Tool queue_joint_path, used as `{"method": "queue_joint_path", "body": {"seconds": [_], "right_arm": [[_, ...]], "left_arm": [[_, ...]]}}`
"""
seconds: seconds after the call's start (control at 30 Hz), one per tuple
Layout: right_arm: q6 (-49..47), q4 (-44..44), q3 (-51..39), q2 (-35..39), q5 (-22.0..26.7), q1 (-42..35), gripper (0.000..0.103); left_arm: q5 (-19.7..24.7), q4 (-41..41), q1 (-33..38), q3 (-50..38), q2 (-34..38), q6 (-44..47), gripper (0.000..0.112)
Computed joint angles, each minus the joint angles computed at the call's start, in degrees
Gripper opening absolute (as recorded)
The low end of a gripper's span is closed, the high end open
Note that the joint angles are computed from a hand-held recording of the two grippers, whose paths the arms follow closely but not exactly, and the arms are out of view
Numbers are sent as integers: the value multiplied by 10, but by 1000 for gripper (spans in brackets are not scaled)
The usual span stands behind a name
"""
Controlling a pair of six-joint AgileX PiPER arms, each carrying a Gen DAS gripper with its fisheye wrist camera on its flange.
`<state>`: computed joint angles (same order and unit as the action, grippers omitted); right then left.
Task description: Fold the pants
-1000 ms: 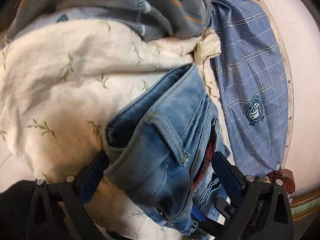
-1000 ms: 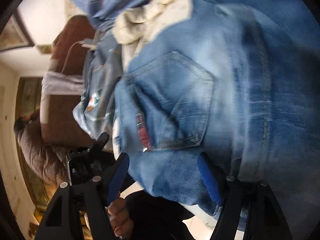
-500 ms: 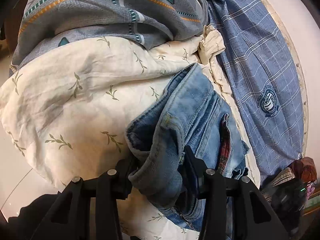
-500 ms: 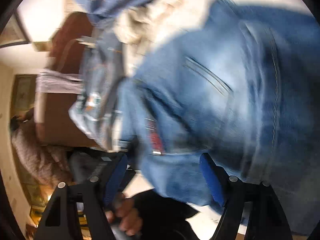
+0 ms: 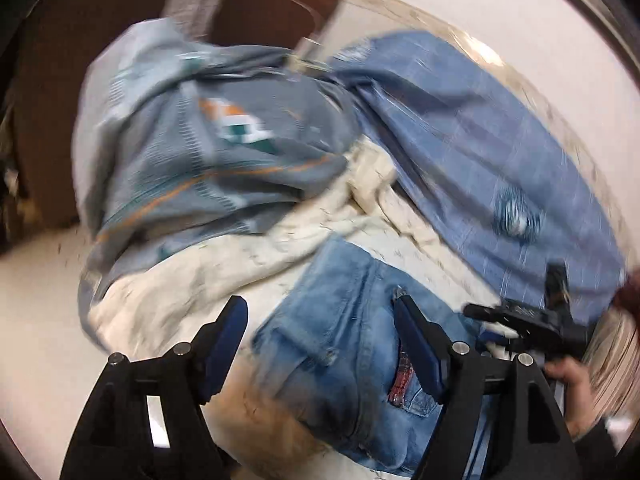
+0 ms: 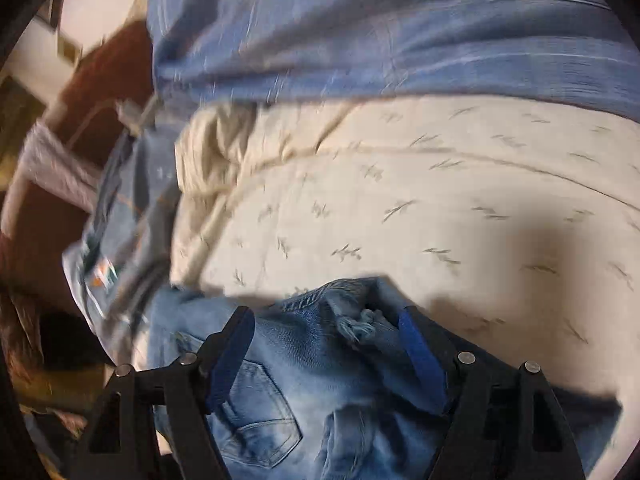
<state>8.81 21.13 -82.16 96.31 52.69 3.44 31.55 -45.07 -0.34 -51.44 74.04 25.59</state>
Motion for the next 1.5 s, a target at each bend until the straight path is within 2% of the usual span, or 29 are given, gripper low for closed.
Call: {"method": "queue_joint_path", "body": {"seconds": [0.03, 0.07, 0.1, 0.13, 0.17, 0.23, 0.33, 0.37, 0.43, 0.57, 0.63, 0.67, 0.7, 0.73, 0.77, 0.83, 0.87, 0.97, 1.03, 1.07, 1.13, 1.23, 1.3, 1.37, 1.43, 1.5], "right_arm": [[11, -17, -10, 17, 2, 15, 77], [14, -27, -30, 38, 25, 20, 64], [34, -60, -42, 49, 37, 29, 43], [39, -73, -40, 49, 36, 30, 34], [33, -62, -43, 49, 40, 24, 17], [46, -83, -39, 29, 32, 32, 15], [91, -126, -41, 48, 32, 47, 14], [88, -104, -23, 44, 7, 37, 14], [57, -2, 25, 19, -34, -8, 15], [-31, 217, 118, -1, -52, -112, 14], [-57, 242, 124, -10, -47, -118, 21], [-64, 247, 120, -14, -37, -119, 35], [-49, 236, 109, -23, -22, -116, 60], [-11, 203, 107, -49, -29, -108, 68], [42, 146, 109, -80, -49, -91, 71], [78, 75, 103, -123, -64, -65, 71], [74, 74, 94, -130, -55, -54, 71], [-12, 167, 111, -143, -37, -32, 71], [-20, 164, 127, -120, -62, 1, 71], [-24, 147, 135, -96, -73, -1, 71], [-10, 183, 167, -70, -91, -37, 57], [-85, 305, 174, -96, -57, -80, 61], [-101, 303, 172, -119, -68, -85, 63], [-94, 270, 164, -97, -83, -83, 71], [-43, 212, 164, -47, -70, -96, 64], [-30, 220, 172, -80, -78, -110, 63]], "left_arm": [[1, 56, -24, -22, 22, -45, 76], [18, 113, -48, -53, 60, -80, 74], [37, 170, -71, -79, 99, -122, 71], [39, 224, -87, -90, 135, -167, 68], [45, 255, -95, -97, 157, -189, 68], [27, 262, -94, -91, 159, -195, 68], [17, 278, -101, -87, 161, -199, 68], [12, 281, -101, -84, 159, -196, 68], [7, 289, -102, -74, 153, -189, 68], [-4, 357, -130, -71, 150, -248, 69], [-14, 390, -147, -70, 151, -283, 69], [-19, 412, -156, -71, 155, -308, 74], [-18, 431, -156, -72, 157, -330, 79], [-11, 427, -150, -77, 161, -334, 83], [-5, 400, -140, -81, 165, -316, 84], [10, 344, -118, -88, 172, -275, 86], [13, 317, -108, -87, 173, -255, 87], [6, 280, -98, -74, 167, -230, 87], [3, 277, -98, -67, 161, -226, 87], [4, 268, -93, -62, 157, -213, 87], [6, 252, -86, -57, 153, -193, 87], [6, 243, -79, -52, 149, -179, 88], [6, 244, -77, -46, 142, -185, 89], [7, 248, -80, -50, 145, -197, 89], [8, 233, -75, -50, 146, -183, 89], [7, 208, -65, -42, 140, -154, 89]]}}
